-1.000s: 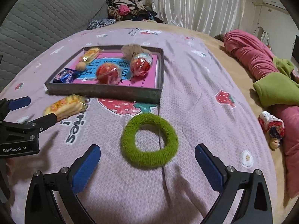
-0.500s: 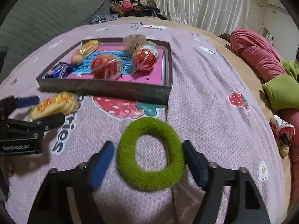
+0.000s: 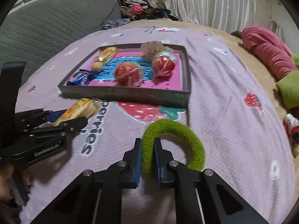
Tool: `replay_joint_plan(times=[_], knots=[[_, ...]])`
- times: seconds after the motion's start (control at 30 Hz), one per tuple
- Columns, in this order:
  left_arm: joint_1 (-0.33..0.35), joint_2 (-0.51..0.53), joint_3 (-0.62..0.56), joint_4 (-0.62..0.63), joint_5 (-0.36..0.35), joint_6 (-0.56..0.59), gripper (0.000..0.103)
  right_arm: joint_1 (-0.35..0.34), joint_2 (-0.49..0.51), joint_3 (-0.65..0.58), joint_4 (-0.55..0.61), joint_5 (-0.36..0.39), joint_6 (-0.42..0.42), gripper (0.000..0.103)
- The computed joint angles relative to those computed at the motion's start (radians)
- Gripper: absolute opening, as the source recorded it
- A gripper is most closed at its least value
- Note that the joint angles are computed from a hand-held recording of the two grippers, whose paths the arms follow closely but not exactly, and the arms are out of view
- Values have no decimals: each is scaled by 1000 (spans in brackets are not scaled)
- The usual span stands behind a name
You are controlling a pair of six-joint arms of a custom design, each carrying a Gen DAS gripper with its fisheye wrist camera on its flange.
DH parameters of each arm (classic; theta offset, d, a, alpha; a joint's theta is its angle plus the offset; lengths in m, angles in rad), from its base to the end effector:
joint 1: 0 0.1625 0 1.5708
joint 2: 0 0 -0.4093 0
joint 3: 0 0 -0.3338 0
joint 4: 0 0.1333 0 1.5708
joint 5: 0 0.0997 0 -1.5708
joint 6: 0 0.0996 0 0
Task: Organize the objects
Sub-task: 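Carry the yellow cake packet and green ring over the tray with both tools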
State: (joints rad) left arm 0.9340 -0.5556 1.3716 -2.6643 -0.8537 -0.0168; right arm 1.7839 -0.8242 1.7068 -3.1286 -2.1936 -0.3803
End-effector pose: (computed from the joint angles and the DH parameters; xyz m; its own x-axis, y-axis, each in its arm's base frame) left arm -0.2522 -0.6753 0.0904 -0.7226 0.2904 -0.6274 0.5598 0.7782 -0.2845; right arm 0.2043 -0.5885 0.2043 -0.7475 -0.1118 0.6548 -0.4766 0.7769 -0.4114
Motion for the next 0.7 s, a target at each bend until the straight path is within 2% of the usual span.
replay_joint_plan(times=[0.17,0.4,0.7], knots=[[-6,-23,23,-6,4,-21,40,12,-29,23,-3,34,14,13],[-36,-73,51,-30,27,-19,40,72,-59,10,0,63,7,13],[-84,-114,-10,-8,79,14,40,150,-40,-129,54,46,-53,13]])
